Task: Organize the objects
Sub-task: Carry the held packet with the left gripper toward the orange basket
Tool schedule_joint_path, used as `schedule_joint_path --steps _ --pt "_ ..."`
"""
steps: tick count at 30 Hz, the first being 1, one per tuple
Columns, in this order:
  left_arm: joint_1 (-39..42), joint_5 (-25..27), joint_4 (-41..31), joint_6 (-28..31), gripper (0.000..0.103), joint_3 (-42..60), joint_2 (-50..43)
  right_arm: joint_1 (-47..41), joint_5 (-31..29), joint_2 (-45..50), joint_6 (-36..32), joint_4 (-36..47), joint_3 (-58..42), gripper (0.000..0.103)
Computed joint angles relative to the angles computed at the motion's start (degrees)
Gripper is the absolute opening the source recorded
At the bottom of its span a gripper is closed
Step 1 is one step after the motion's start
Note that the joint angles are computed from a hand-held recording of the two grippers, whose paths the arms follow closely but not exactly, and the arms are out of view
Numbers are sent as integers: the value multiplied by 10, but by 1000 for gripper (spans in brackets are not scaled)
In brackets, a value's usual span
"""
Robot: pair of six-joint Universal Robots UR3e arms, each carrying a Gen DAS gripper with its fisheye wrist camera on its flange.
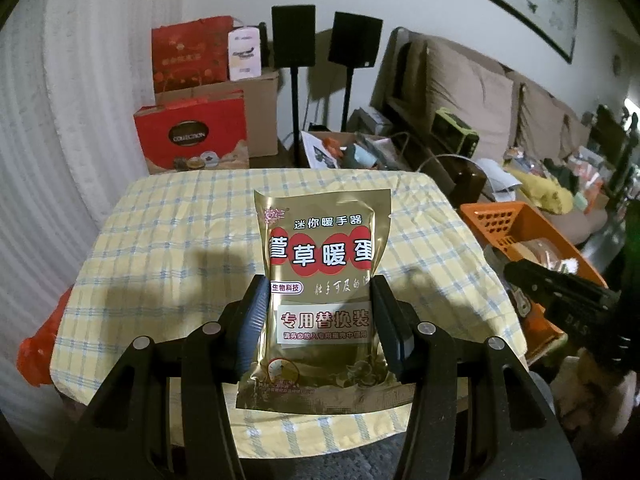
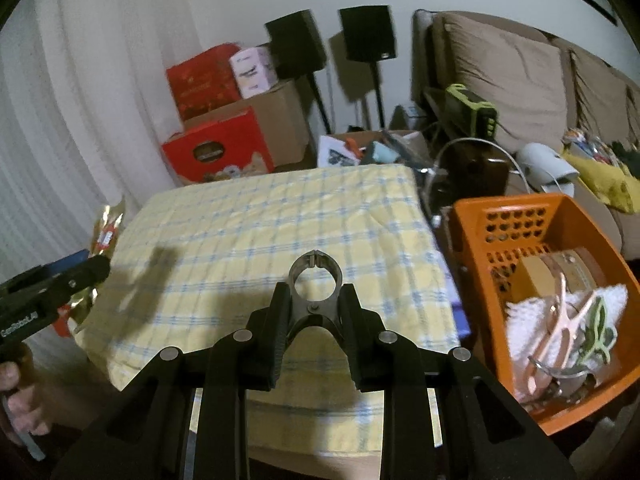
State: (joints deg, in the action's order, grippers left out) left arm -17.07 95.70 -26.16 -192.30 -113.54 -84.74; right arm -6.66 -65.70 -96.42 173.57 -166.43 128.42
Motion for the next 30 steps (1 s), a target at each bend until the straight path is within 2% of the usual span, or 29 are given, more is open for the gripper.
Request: schedule_joint_path --steps 4,7,10,13,23,30 --pt "-3 -6 2 -3 49 -9 0 -61 26 -38 -19 -19 67 25" --pt "3 -36 3 10 50 -14 1 -104 50 -74 -32 -11 105 25" --pt "-4 -68 11 24 54 -16 3 -128 56 -98 -39 5 115 25" --pt "-12 -89 21 12 51 -9 -6 -145 67 -115 -43 22 114 25" --pt "-31 -72 6 -12 49 56 -59 -164 81 -141 -58 54 111 25" --pt "-62 -64 -2 -16 49 130 -105 -225 114 -191 -91 112 116 25"
